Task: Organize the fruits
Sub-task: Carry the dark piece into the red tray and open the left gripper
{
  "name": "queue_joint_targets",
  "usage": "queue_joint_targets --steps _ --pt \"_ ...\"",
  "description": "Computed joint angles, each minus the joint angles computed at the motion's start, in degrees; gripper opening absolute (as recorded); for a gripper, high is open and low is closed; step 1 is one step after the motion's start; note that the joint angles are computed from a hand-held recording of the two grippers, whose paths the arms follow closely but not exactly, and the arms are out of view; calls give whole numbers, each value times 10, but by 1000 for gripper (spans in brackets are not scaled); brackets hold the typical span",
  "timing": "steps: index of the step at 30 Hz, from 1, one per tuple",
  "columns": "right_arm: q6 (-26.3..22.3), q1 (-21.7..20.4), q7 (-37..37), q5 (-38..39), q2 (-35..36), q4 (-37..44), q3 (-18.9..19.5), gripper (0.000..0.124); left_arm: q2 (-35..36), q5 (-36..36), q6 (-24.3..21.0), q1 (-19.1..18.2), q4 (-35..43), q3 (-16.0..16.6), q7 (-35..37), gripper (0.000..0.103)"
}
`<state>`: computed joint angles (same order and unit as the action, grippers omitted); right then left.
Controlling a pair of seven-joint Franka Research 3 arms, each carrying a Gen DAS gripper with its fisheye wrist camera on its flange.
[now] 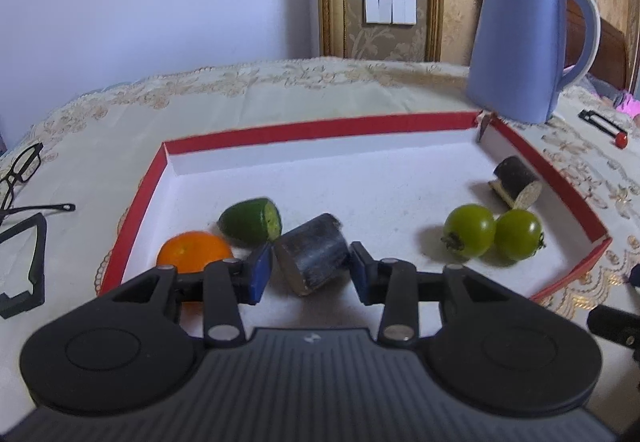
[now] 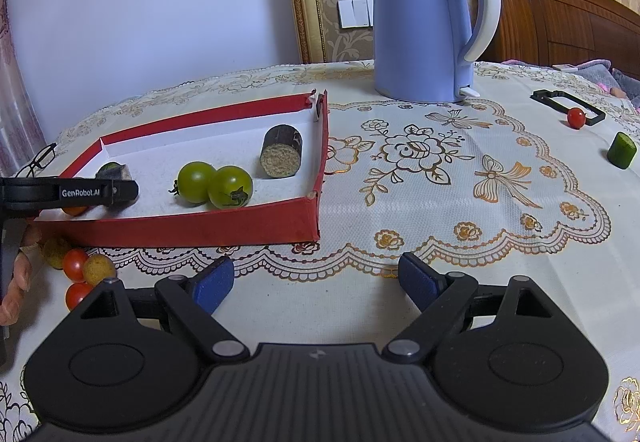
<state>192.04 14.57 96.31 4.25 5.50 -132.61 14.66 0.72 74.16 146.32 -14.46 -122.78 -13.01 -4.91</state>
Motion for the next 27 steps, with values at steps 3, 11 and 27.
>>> queue_joint_targets --steps 3,11,27 --pt "0 2 -1 1 0 0 -2 89 -8 9 1 0 -7 0 -14 59" --pt "0 -7 7 -7 1 1 6 89 -57 47 -11 -1 -51 -17 -49 67" --pt "1 2 8 -8 0 0 -4 89 -221 -14 -8 42 -211 -46 -112 72"
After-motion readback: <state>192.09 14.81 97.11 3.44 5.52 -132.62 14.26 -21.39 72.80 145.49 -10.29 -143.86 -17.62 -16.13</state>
